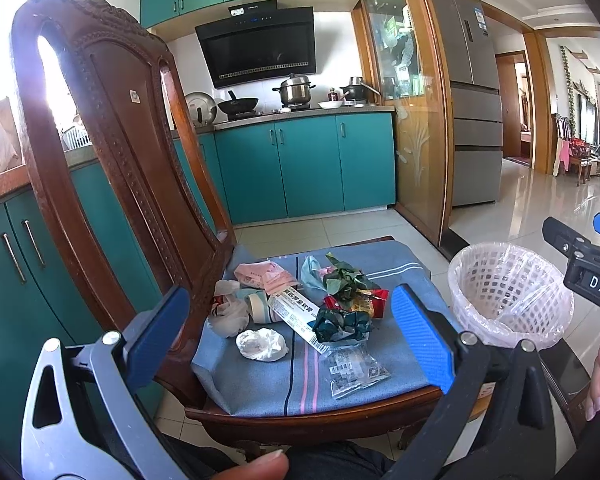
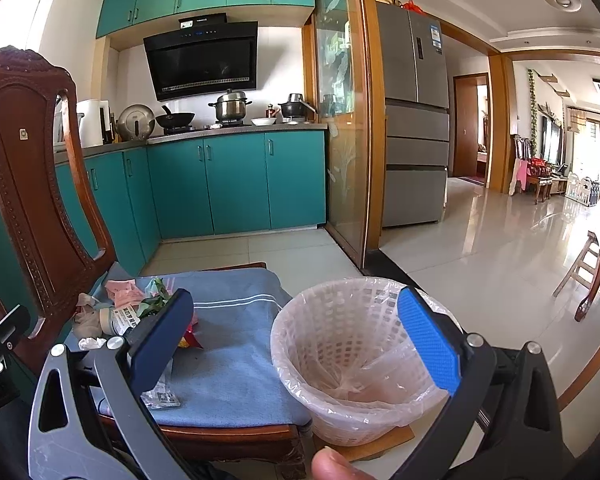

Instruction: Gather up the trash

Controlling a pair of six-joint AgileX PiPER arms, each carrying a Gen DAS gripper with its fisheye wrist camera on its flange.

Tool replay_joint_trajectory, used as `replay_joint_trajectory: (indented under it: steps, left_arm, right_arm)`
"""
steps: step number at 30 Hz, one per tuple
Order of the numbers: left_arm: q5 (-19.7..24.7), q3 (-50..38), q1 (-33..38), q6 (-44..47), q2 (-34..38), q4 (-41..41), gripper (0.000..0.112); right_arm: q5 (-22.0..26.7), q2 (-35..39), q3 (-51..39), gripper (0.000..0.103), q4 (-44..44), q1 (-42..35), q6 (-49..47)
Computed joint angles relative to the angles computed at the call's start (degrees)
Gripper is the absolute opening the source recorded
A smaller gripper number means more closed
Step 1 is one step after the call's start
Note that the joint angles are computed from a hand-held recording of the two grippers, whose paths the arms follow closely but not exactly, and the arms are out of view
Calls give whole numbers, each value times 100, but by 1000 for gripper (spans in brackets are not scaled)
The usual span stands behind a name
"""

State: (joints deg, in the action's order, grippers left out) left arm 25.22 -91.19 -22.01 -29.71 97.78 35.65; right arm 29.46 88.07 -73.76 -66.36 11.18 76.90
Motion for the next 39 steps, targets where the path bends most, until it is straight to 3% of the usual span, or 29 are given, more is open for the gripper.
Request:
replay_joint_trajectory:
  steps: [39]
  left_arm:
    - [104, -86, -11, 104, 92, -92, 100]
  right_arm:
    - [-34, -6, 28, 100, -70, -14, 49]
